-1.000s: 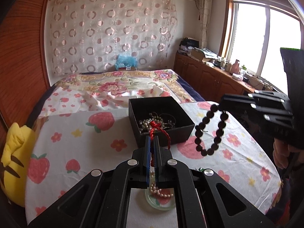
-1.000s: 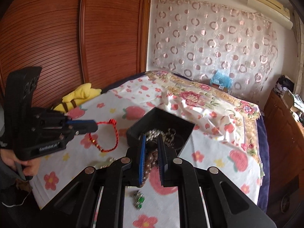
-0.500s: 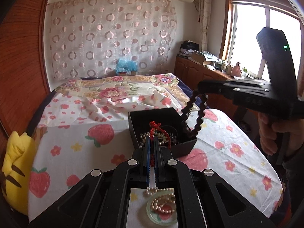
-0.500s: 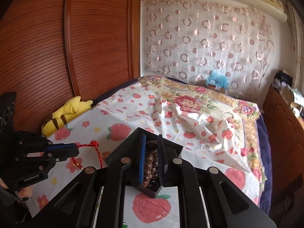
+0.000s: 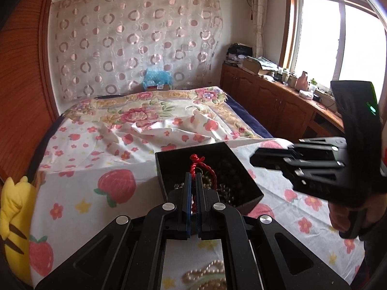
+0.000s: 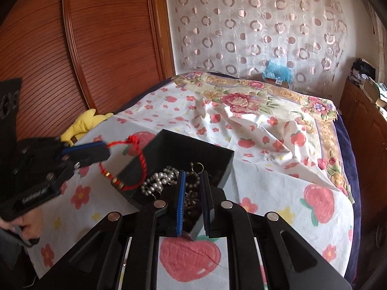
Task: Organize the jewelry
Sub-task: 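Place the bead bracelet into the box with right while left carries the red bracelet over it, then open the left gripper to drop the red string bracelet into the box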
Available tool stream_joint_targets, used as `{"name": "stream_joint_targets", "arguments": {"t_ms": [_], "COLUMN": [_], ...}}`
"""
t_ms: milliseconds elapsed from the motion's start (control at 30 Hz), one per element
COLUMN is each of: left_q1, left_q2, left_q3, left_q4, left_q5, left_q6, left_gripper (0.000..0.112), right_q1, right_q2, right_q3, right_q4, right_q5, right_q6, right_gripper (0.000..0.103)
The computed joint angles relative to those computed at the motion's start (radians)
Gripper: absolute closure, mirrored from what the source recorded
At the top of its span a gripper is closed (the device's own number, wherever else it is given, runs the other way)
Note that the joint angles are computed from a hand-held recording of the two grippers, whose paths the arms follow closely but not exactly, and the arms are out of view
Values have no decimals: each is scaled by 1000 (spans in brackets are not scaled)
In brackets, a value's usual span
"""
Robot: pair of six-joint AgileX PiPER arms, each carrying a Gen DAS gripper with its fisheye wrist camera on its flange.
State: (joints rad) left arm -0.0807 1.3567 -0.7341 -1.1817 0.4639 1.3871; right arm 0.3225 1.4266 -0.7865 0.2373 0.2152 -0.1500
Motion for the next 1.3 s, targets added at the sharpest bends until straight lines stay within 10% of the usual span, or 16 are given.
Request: {"name": "stream_joint_targets", "arguments": {"t_ms": [467, 633, 1300], "left_q1": [-160, -146, 51], "left_q2": [101, 79, -140], "left_q3": [-132, -120, 149], "left_q4": [202, 208, 107], "left_q5": [-113, -121, 8], "left_q6": [-259, -265, 20], "left_gripper": [109, 79, 36], "right_q1": [-1, 25, 319], "right_q2": [-143, -179, -150], "right_q3": [173, 224, 364], "right_q4": [-88, -142, -638], "right_q5": [-39, -62, -55], "right_q6": [83, 153, 757], "right_gripper": [81, 79, 79]}}
